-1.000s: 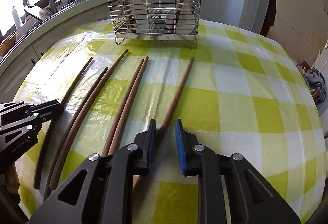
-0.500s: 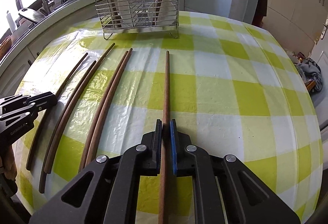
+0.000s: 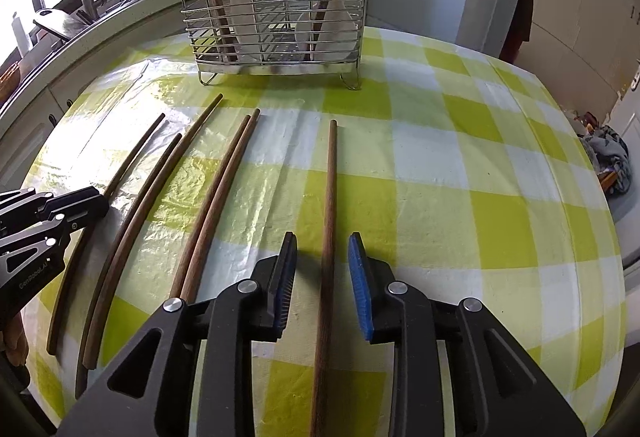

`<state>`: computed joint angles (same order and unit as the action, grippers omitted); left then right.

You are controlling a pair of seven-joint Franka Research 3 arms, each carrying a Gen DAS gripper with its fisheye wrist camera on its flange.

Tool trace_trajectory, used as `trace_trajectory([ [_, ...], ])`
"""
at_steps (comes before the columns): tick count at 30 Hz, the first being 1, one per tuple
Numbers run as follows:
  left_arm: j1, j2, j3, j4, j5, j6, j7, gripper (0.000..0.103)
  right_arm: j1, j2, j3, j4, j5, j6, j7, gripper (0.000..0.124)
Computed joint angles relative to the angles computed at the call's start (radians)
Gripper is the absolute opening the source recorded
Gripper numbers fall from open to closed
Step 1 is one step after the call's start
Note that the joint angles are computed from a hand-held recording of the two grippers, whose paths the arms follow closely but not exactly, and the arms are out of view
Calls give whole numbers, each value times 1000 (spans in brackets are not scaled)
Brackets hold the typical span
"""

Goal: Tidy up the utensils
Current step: 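Lift both held chopsticks upright and carry them toward the wire rack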

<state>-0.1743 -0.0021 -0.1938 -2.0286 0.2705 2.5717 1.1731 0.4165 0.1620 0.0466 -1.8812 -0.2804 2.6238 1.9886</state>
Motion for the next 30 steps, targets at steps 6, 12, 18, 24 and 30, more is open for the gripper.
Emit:
trace_trajectory([
  [6,4,5,3,9,-58,-3,39,7,3,1,3,-3,13,15,-16,7],
  [12,10,-20,6,-10,-88,21,49,7,1,-24,-3,-32,7,47,23,7],
  [18,15,-65,12,-34,-91,60,26,7,-17,-87,5,-72,-14,79,65,7],
  [24,21,-118,14,-52,-74,97,-18,7,-50,-154,26,-103,-43,101,108,7],
  [30,16,-168,14,-57,-63,116,-29,7,-79,-208,57,-117,-86,111,143,7],
])
